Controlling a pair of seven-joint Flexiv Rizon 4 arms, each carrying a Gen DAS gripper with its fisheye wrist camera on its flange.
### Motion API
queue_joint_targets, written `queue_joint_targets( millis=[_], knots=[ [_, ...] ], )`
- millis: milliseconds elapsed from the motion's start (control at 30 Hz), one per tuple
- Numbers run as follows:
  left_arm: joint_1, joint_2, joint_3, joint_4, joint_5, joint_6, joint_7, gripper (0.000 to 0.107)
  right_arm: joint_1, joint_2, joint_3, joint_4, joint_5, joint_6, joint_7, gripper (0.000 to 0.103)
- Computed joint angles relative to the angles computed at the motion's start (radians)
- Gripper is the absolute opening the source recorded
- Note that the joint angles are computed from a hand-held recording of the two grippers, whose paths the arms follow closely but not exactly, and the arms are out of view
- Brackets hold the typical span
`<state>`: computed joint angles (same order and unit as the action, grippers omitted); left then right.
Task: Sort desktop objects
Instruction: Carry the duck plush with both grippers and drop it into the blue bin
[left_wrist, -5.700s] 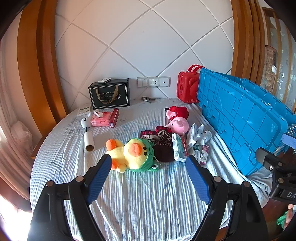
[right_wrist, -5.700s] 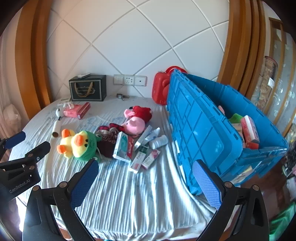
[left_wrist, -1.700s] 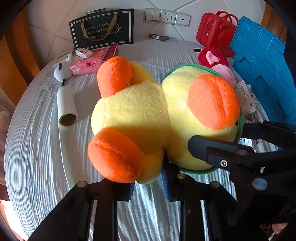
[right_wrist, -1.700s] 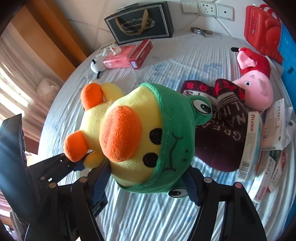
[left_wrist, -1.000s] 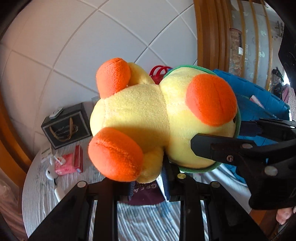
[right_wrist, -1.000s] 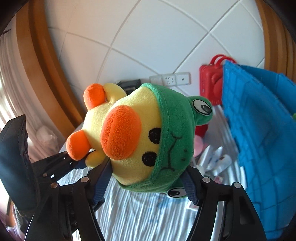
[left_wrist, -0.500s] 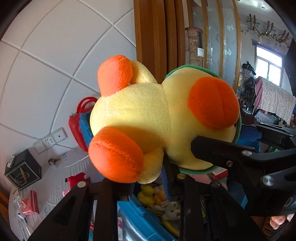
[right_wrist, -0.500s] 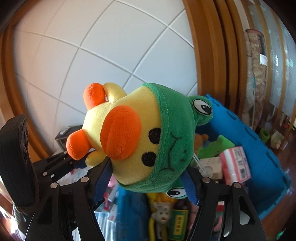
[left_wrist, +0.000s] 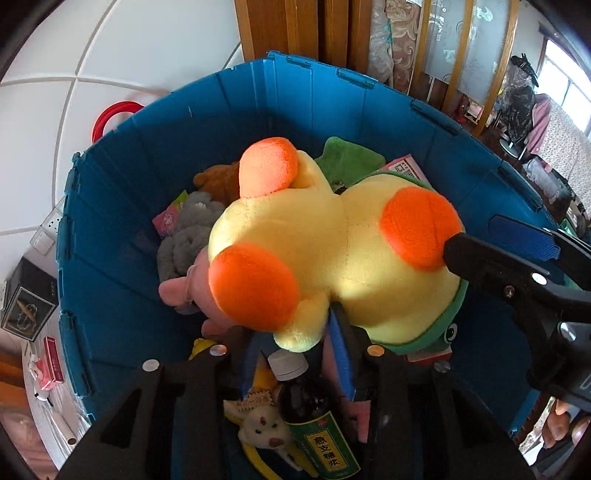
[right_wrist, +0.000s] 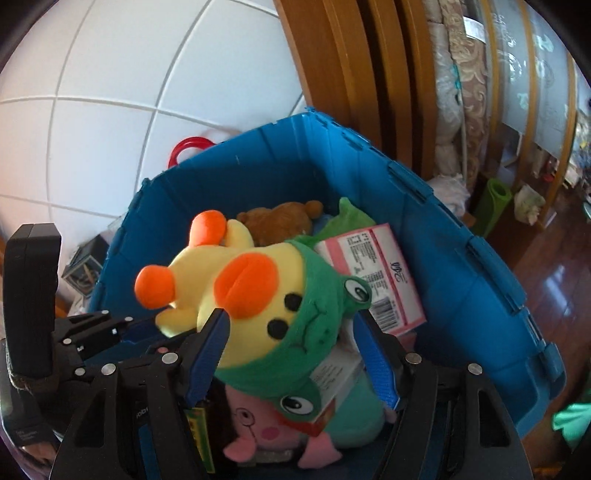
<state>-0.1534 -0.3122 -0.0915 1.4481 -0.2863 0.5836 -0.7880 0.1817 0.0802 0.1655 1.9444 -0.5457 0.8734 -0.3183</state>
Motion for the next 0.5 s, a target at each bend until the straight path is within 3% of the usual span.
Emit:
queue_joint_targets(
  millis=[167,333,500],
  knots=[
    [0.000,0.035,0.012,0.043,0.013,0.035,-0.014,0.049,-0.013,-0.007,-0.008,0.027,-0.007,0.028,-0.015,0.081],
    [0.022,0.069,0.004,0.096,-0.052,0.049,0.069,0.050,-0.006,0.007,0.005,0.041,-0.041,0.016,-0.029,0.093],
    [0.043,0.121,0.011,0.175,-0.149,0.070,0.134,0.050,0.011,0.025,0.026,0.054,-0.073,-0.008,-0.025,0.099]
  ],
)
